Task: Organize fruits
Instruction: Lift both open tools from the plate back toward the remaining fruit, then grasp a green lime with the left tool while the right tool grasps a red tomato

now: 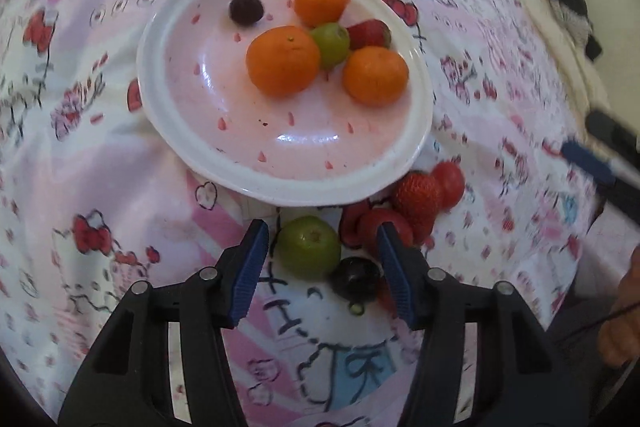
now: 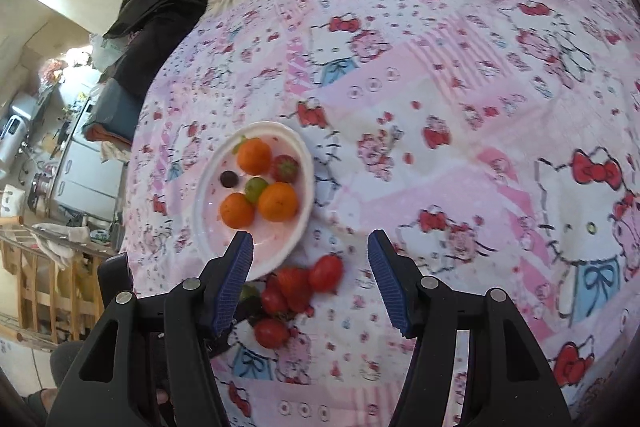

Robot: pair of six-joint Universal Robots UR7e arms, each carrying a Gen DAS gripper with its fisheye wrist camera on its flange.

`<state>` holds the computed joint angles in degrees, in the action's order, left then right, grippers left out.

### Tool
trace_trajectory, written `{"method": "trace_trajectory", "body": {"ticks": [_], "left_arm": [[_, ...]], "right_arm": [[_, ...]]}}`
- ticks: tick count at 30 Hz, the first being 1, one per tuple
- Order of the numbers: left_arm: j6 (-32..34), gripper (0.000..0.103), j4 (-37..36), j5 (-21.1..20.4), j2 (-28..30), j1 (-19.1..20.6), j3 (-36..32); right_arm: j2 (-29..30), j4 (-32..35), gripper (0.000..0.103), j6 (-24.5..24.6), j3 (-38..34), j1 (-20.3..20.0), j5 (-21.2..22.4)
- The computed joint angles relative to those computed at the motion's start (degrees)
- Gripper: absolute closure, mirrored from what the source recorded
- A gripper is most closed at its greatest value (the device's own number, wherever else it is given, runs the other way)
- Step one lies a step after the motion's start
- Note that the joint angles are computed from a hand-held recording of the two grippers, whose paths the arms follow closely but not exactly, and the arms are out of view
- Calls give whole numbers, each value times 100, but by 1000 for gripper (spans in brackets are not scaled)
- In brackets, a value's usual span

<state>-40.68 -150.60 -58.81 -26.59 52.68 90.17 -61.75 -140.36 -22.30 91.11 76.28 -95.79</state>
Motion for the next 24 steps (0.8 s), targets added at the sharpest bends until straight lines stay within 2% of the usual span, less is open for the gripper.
{"method": "trace_trajectory", "body": {"ticks": [2, 8, 15, 20, 24], "left_arm": [[-57, 58, -85, -119, -6, 35, -3], [-394, 63, -268, -168, -122, 113, 192], [-496, 63, -259, -4, -153, 54, 255], [-294, 63, 300, 215, -15, -49, 18], [-166, 63, 384, 152, 44, -54, -75]], "right_arm": [[-36, -16, 41, 50, 9, -39, 4], [-71, -52, 41, 178, 10, -89, 89], [-32, -53, 41, 61, 23, -35, 0], [-11, -64, 41, 73, 23, -38, -40], [45, -24, 41, 81, -12, -27, -144]]}}
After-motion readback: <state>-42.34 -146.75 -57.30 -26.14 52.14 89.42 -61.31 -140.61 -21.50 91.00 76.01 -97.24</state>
